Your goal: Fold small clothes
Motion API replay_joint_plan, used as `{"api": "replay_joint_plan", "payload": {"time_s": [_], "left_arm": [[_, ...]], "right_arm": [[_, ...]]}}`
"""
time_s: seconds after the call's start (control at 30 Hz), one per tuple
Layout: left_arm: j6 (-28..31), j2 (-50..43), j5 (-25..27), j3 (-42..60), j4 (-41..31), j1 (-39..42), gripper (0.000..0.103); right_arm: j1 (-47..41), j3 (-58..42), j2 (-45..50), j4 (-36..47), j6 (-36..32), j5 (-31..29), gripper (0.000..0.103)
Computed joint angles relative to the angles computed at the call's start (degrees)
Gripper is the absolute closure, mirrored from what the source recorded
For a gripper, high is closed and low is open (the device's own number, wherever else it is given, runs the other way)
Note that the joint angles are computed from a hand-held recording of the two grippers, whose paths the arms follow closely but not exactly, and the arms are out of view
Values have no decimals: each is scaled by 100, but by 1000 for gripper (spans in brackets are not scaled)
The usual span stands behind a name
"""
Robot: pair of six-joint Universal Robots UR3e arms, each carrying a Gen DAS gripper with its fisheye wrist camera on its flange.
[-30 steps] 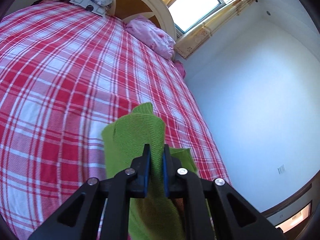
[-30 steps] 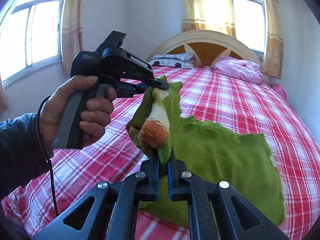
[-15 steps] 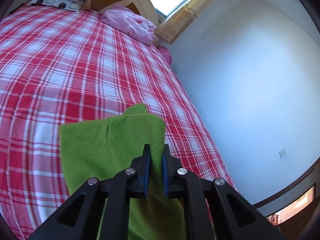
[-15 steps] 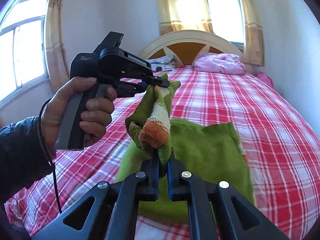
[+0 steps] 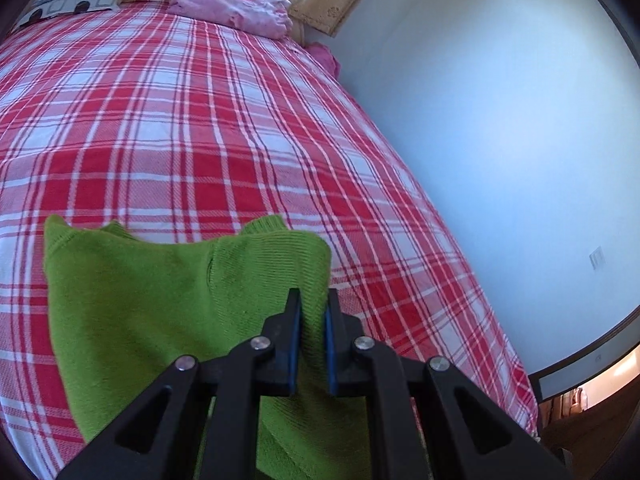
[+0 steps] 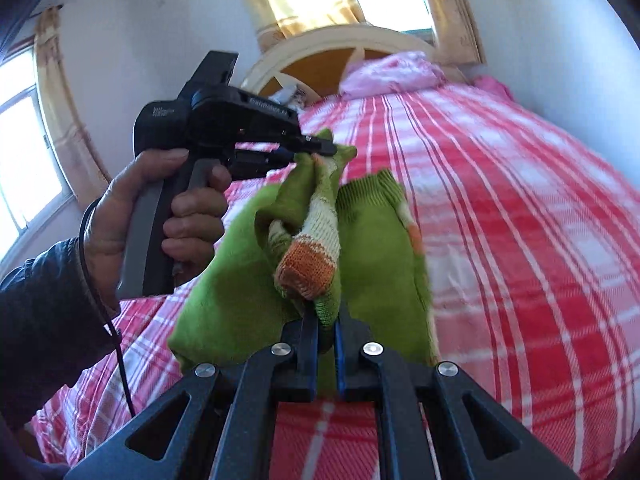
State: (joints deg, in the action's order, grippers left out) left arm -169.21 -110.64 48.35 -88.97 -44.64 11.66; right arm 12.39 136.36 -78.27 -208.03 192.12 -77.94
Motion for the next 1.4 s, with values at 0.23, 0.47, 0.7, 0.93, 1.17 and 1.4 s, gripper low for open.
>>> {"api": "replay_joint_plan", "payload": {"time_s": [0.23, 0.47, 0.7, 0.93, 1.17, 1.4], "left_arm": [[300, 123, 757, -116, 397, -554, 89], [882, 1137, 1072, -1261, 1009, -384, 45], [1484, 3122, 1042, -3906, 2274, 846, 28], [1596, 3411, 826, -5032, 2639, 1396, 21], [1847, 3407, 232, -5408, 2639, 1737, 14], [1957, 3432, 34, -5669, 2593, 1993, 8]], "right_arm": [[-529, 477, 180, -412, 389, 654, 97], [-974, 1014, 265, -1048, 676, 1080, 90], [-1248, 1787, -423, -1693, 911, 796, 55], [-479, -232, -425, 196, 620, 458, 55], [-783, -1091, -48, 1631, 926, 672, 101], [-431, -820, -137, 1323, 503, -173, 99]]}}
